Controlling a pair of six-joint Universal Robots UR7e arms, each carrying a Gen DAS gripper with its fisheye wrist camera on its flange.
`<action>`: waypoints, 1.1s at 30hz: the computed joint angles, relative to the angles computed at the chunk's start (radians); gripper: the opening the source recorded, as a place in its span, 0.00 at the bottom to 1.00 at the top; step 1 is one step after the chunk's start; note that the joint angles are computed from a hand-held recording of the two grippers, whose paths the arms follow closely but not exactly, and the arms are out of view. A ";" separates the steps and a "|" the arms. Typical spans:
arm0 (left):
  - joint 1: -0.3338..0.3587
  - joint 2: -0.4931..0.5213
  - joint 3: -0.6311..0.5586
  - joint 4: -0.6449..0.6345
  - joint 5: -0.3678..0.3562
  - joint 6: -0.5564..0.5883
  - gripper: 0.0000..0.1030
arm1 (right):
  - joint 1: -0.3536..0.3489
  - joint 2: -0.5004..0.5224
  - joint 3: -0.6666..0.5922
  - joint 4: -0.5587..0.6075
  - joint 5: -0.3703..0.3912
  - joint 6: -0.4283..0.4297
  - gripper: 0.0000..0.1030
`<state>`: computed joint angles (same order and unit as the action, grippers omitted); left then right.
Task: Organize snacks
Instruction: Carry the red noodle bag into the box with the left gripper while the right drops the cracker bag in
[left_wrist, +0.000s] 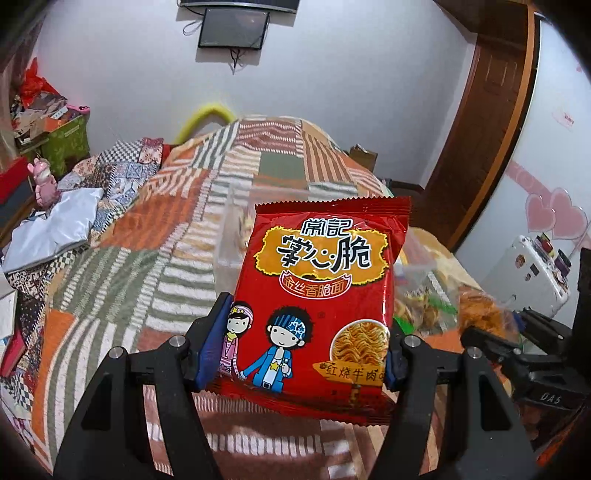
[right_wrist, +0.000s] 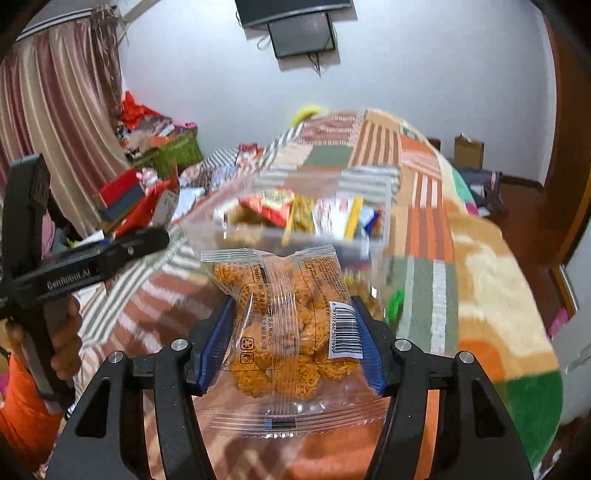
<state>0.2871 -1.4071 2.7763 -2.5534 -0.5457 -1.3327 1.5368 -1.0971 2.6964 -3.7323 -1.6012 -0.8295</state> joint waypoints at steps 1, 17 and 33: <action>0.011 -0.001 -0.005 -0.010 0.009 0.017 0.64 | 0.010 0.004 -0.012 0.002 0.000 0.008 0.56; 0.252 0.148 -0.106 -0.415 0.063 0.455 0.64 | 0.114 0.134 -0.246 0.071 -0.066 0.080 0.56; 0.469 0.324 -0.272 -0.597 0.001 0.790 0.64 | 0.145 0.246 -0.420 0.191 -0.173 0.095 0.56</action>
<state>0.7564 -1.0830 2.5048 -3.1500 -0.5450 -0.5426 1.6815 -0.8513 2.2764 -3.5417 -1.7743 -0.7344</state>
